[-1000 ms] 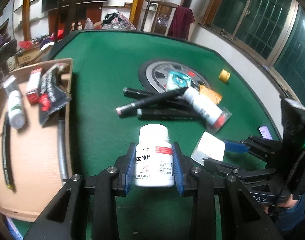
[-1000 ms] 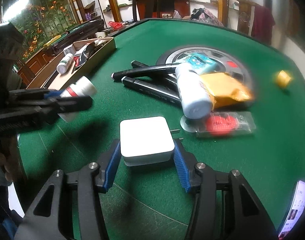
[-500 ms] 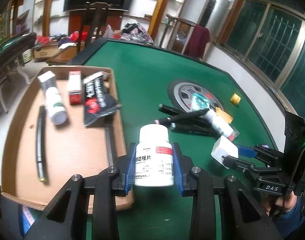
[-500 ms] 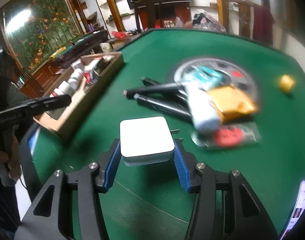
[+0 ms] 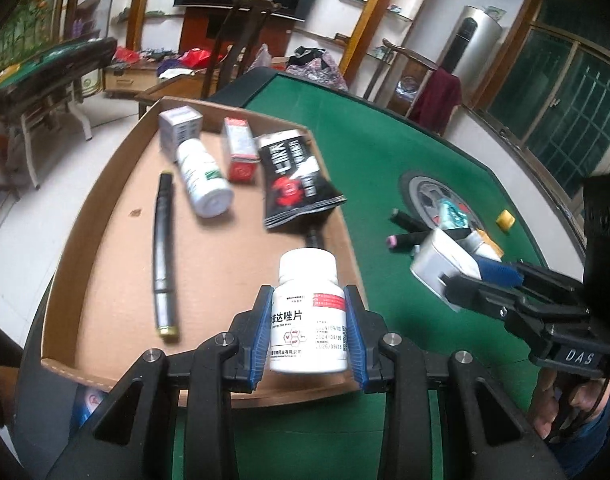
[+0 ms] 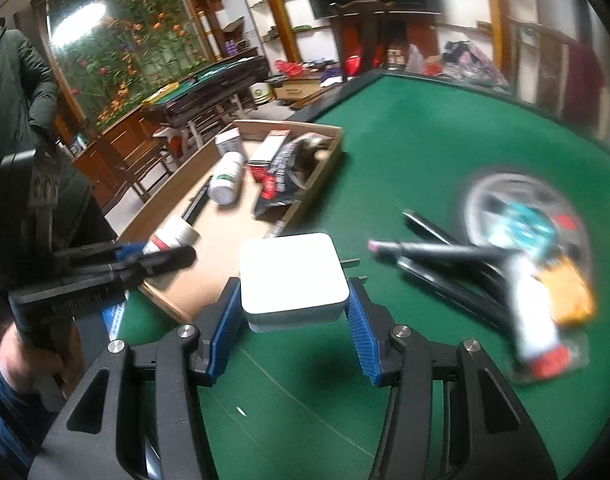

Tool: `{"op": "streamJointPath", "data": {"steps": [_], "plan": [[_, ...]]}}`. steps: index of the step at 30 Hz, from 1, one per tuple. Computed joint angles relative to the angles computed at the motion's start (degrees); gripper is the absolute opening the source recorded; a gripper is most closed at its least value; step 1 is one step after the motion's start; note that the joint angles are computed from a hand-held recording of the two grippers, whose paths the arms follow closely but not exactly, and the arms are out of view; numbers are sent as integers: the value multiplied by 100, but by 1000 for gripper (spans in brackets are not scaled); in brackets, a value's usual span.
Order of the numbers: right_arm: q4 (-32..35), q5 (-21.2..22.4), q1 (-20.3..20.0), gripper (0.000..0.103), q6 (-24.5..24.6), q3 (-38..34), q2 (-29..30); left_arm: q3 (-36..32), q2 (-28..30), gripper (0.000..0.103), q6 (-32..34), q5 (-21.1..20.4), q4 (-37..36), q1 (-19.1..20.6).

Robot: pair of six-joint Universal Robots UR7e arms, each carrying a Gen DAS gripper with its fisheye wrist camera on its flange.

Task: Organize objects
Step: 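Carry the charger and pill bottle into the tray and open both tools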

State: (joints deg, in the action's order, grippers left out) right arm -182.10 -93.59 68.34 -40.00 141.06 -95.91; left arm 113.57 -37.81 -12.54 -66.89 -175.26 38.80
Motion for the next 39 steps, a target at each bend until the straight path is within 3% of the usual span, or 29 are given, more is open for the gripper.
{"op": "streamJointPath", "data": {"steps": [9, 17, 25, 39], "plan": [[242, -504, 771, 50, 465, -774, 1134, -6, 9, 30, -6, 1, 6, 245], [674, -872, 1075, 50, 752, -1399, 1900, -60, 90, 30, -2, 54, 14, 301], [788, -1049, 1218, 49, 893, -1814, 2365, -235, 142, 30, -117, 193, 392, 317], [702, -1399, 1440, 49, 977, -2180, 2750, -193, 57, 30, -195, 59, 398, 380]]}}
